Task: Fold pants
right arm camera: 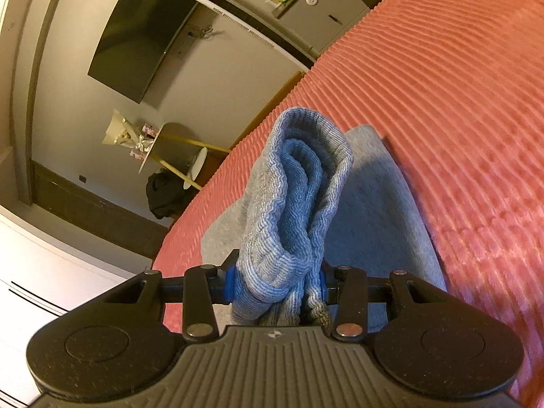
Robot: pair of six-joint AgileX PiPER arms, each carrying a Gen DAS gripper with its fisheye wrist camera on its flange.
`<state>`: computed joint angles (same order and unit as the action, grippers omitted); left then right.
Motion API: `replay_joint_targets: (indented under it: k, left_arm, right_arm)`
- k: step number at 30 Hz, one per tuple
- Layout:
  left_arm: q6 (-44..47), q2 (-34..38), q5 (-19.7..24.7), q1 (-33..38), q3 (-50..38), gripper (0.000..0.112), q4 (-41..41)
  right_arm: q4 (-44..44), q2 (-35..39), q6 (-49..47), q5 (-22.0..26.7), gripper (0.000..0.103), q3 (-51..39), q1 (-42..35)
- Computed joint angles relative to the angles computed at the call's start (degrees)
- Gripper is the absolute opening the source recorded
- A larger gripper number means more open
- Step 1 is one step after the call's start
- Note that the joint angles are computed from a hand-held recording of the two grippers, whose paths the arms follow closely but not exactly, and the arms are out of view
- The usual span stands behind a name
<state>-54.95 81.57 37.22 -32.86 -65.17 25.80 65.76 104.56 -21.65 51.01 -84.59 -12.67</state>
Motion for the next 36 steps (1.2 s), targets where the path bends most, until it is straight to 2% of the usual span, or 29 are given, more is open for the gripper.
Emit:
replay_joint_targets:
  k: [2, 5, 7, 8, 9, 10, 11, 13, 14, 16, 18, 20, 21, 22, 25, 27, 29, 33, 36]
  left_arm:
    - [0.71, -2.05, -0.96, -0.10, 0.66, 0.007, 0.32]
    - [2.85, -6.40, -3.37, -1.25, 2.15, 0.006, 2.25]
    - [9.59, -8.44, -5.32, -0.31, 1.80, 0.007, -1.98]
    - [12.18, -8.39, -4.83, 0.08, 0.56, 0.014, -3.80]
    - [15.65, -7.82, -4.33, 0.83, -0.85, 0.023, -6.56]
    - [16.86, -6.61, -3.86, 1.01, -2.12, 0.048, -7.05]
    - [15.78, -4.99, -3.19, 0.76, -3.31, 0.059, -5.24]
    - [10.35, -0.48, -0.35, -0.47, -6.18, 0.055, 1.62]
    - [9.73, 1.88, 0.72, -0.45, -7.74, 0.055, 2.10]
    - [9.61, 5.80, 0.12, 0.80, -9.56, 0.056, -0.09]
    - [7.02, 10.15, 2.44, 1.03, -11.84, 0.054, 0.76]
    - [3.78, 12.30, 2.19, 0.82, -10.73, 0.058, 2.97]
    - [0.94, 11.78, -0.05, 0.57, -8.32, 0.058, 5.09]
    - [-1.46, 10.96, -2.04, 0.27, -6.16, 0.058, 7.46]
    - [-1.94, 9.63, -3.64, 0.54, -4.63, 0.055, 7.40]
    - [-1.67, 8.24, -6.15, 1.24, -2.36, 0.050, 6.32]
    - [-1.08, 7.74, -7.17, 1.69, -1.63, 0.046, 5.70]
    - [-1.20, 7.41, -7.60, 1.60, -1.67, 0.041, 5.29]
    - [0.15, 5.88, -8.83, 2.83, -0.84, 0.030, 1.56]
  right_arm:
    - [-0.75, -0.45, -1.40, 0.74, 0.042, 1.22, -0.94]
    - [-2.37, -0.39, -4.20, 0.91, 0.042, 3.25, -1.99]
    - [-4.86, 0.42, -4.60, 0.30, 0.043, 3.20, -1.79]
    - [-7.03, 0.89, -4.51, -0.33, 0.043, 3.07, -1.34]
    - [-10.29, 1.62, -4.20, -1.17, 0.049, 2.86, -0.60]
    - [-13.55, 2.10, -2.53, -2.08, 0.052, 2.60, 0.12]
    - [-14.53, 2.41, -3.01, -3.26, 0.052, 3.59, 0.37]
    - [-10.51, 1.10, -5.04, -3.40, 0.056, 6.22, -0.90]
    - [-9.99, 0.39, -4.55, -3.55, 0.056, 6.84, -1.29]
    - [-9.58, -3.54, -5.03, -8.13, 0.060, 10.17, -1.22]
    - [-9.05, -7.33, -7.99, -12.78, 0.060, 13.32, -0.60]
    - [-8.58, -9.17, -10.37, -14.52, 0.060, 14.46, -0.21]
    - [-8.04, -9.17, -11.55, -14.14, 0.059, 14.19, -0.28]
    - [-8.71, -8.96, -11.03, -13.68, 0.052, 13.49, -0.24]
    - [-9.99, -7.52, -9.63, -13.00, 0.034, 12.43, 0.47]
    - [-11.32, -6.90, -8.13, -14.90, 0.034, 13.33, 1.71]
    - [-8.02, -6.72, -10.38, -16.25, 0.034, 15.40, 1.65]
    - [-4.91, -7.95, -11.18, -14.98, 0.031, 16.49, 0.18]
    - [-3.83, -10.54, -9.11, -14.76, 0.035, 18.45, -0.39]
